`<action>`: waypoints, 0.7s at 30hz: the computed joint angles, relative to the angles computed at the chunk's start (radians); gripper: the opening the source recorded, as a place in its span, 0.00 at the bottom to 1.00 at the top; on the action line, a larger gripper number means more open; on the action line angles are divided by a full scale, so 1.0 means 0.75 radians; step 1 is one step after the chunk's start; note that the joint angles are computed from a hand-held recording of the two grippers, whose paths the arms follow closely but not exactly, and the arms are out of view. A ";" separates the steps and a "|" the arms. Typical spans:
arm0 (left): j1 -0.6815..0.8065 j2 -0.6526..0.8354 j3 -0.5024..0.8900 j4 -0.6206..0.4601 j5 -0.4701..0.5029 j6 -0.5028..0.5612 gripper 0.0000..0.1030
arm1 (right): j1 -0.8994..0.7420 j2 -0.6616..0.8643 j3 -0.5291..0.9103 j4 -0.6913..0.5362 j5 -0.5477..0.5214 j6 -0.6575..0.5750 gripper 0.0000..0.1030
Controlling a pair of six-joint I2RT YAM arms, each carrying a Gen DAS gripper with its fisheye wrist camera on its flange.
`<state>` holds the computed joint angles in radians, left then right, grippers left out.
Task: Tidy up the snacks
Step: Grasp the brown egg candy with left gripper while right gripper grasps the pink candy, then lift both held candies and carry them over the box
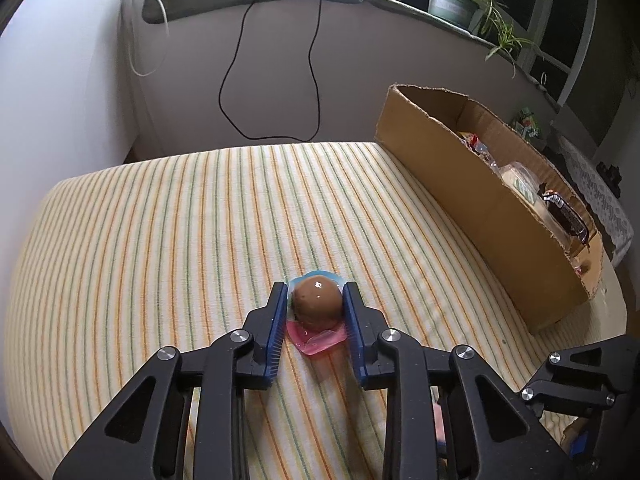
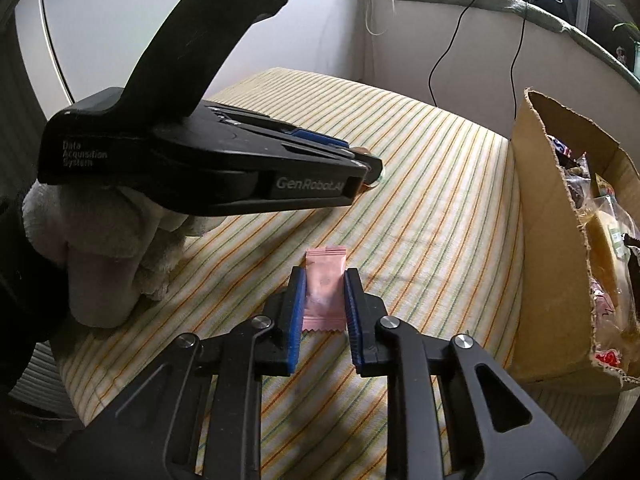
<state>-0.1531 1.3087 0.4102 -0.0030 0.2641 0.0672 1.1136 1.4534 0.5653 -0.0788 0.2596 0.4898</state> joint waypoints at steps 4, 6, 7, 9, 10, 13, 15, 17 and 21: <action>0.025 -0.041 -0.012 -0.028 0.010 0.010 0.25 | 0.019 -0.090 -0.034 -0.037 0.028 0.016 0.19; 0.032 -0.074 -0.018 -0.050 0.008 0.011 0.25 | 0.047 -0.157 -0.055 -0.079 0.056 0.042 0.19; 0.037 -0.093 -0.020 -0.063 0.009 0.013 0.25 | 0.047 -0.184 -0.062 -0.092 0.062 0.044 0.19; 0.044 -0.139 -0.023 -0.095 0.013 0.014 0.25 | 0.049 -0.251 -0.075 -0.131 0.072 0.048 0.19; 0.042 -0.161 -0.022 -0.111 0.011 0.011 0.25 | 0.052 -0.292 -0.082 -0.155 0.083 0.049 0.19; 0.025 -0.231 -0.018 -0.153 -0.005 -0.005 0.25 | 0.114 -0.389 -0.073 -0.253 0.145 0.096 0.19; 0.003 -0.280 -0.014 -0.182 -0.017 -0.024 0.25 | 0.139 -0.450 -0.080 -0.299 0.176 0.119 0.19; -0.042 -0.344 -0.008 -0.219 -0.045 -0.053 0.25 | 0.150 -0.533 -0.094 -0.353 0.203 0.130 0.19; -0.161 -0.448 0.005 -0.274 -0.109 -0.111 0.25 | 0.211 -0.671 -0.094 -0.481 0.285 0.194 0.19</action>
<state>-0.2738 0.9731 0.4137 -0.2085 0.1821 -0.0157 1.2722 0.9500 0.4948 -0.4396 0.4733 0.6352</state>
